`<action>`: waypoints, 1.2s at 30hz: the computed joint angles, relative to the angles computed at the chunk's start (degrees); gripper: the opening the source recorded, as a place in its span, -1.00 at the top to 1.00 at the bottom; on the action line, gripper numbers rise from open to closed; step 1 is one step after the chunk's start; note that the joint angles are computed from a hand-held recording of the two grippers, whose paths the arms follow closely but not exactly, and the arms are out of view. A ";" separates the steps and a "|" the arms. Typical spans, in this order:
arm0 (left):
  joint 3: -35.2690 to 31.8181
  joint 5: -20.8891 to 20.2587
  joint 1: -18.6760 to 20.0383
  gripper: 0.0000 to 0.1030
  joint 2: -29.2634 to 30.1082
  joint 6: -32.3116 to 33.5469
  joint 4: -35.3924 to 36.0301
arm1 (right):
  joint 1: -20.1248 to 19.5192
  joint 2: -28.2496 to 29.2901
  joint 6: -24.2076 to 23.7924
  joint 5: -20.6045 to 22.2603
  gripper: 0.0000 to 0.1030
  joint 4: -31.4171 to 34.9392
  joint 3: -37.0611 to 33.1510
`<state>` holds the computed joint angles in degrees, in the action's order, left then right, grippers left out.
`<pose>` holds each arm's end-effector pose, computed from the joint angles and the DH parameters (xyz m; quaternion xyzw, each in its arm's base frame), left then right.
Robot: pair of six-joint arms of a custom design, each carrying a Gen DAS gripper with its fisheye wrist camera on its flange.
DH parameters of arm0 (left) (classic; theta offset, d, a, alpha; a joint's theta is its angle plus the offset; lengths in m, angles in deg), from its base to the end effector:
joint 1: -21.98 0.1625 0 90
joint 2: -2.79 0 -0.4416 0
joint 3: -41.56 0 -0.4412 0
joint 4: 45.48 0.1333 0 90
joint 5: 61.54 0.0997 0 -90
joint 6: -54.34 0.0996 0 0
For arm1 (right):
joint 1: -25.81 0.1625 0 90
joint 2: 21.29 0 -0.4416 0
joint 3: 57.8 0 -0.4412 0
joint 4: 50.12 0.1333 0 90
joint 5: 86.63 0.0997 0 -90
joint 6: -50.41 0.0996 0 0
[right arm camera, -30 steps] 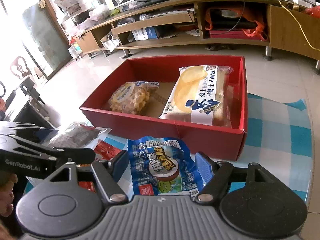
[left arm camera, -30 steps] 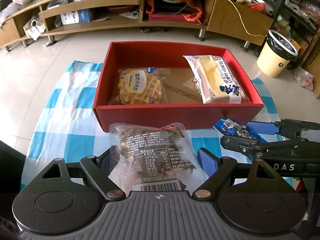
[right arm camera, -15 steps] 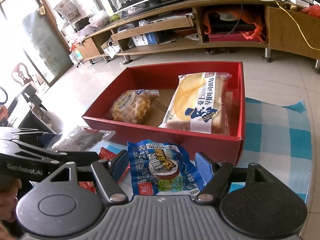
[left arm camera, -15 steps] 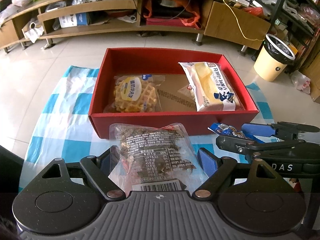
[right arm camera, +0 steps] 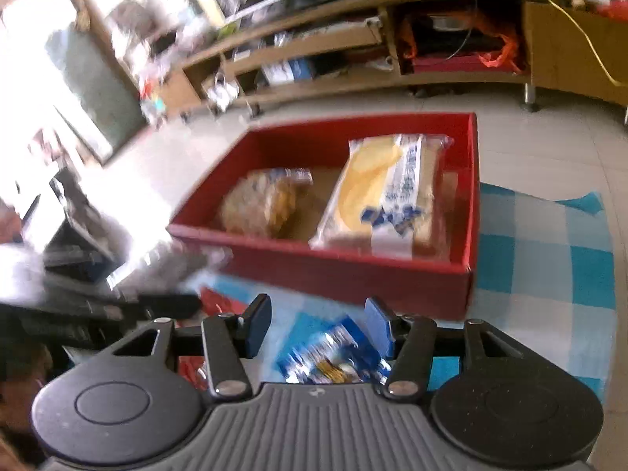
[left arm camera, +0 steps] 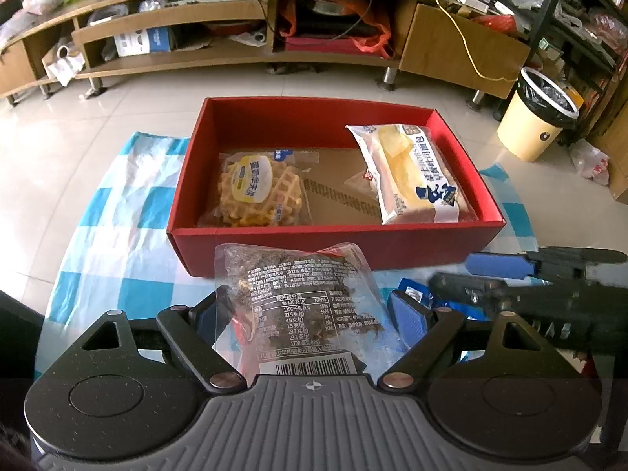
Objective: Organize snacks
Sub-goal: 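Close the left gripper on the clear jerky bag while the right gripper grasps the blue sausage packet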
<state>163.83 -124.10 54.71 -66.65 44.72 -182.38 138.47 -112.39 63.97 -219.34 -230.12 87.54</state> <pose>-0.3336 -0.4274 0.1262 0.4031 0.8825 -0.0886 0.2253 0.2044 -0.3189 0.2449 -0.0411 -0.8924 0.3795 0.2405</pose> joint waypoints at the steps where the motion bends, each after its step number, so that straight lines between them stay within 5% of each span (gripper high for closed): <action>1: 0.07 0.20 0.09 -0.72 -0.01 0.04 0.18 | 0.43 0.17 0.33 -1.59 -0.03 1.72 0.02; 7: -0.08 0.49 0.78 -0.69 0.11 -0.89 1.72 | -1.11 1.68 -1.75 -1.98 -0.13 8.44 -0.35; 8: -0.02 0.55 0.74 -0.35 0.00 -0.60 1.51 | -1.27 2.47 -2.82 -1.92 -0.15 8.30 -0.57; 9: -0.42 0.14 0.90 -0.25 0.02 -0.53 2.27 | -1.73 3.13 -4.41 -1.57 -0.18 8.03 -0.73; 23: -1.39 -0.94 2.84 -0.69 2.78 -3.23 6.10 | -1.42 10.73 -14.05 -3.71 -0.75 3.32 -1.67; 27: -1.55 -0.82 2.59 -0.74 3.00 -3.87 5.16 | -0.38 9.70 -11.80 -5.82 -0.67 5.88 -1.96; 30: -2.19 -1.82 3.03 -0.79 3.69 -4.52 4.69 | -1.95 7.81 -12.19 -3.58 -0.68 5.62 -1.24; 32: -2.64 -2.11 3.00 -0.80 4.50 -5.62 5.25 | -2.21 9.70 -14.30 -4.19 -0.82 2.71 -1.22; 36: -3.15 -1.60 2.80 -0.80 5.26 -7.54 6.51 | -1.75 12.12 -14.64 -4.69 -0.74 -1.23 -1.58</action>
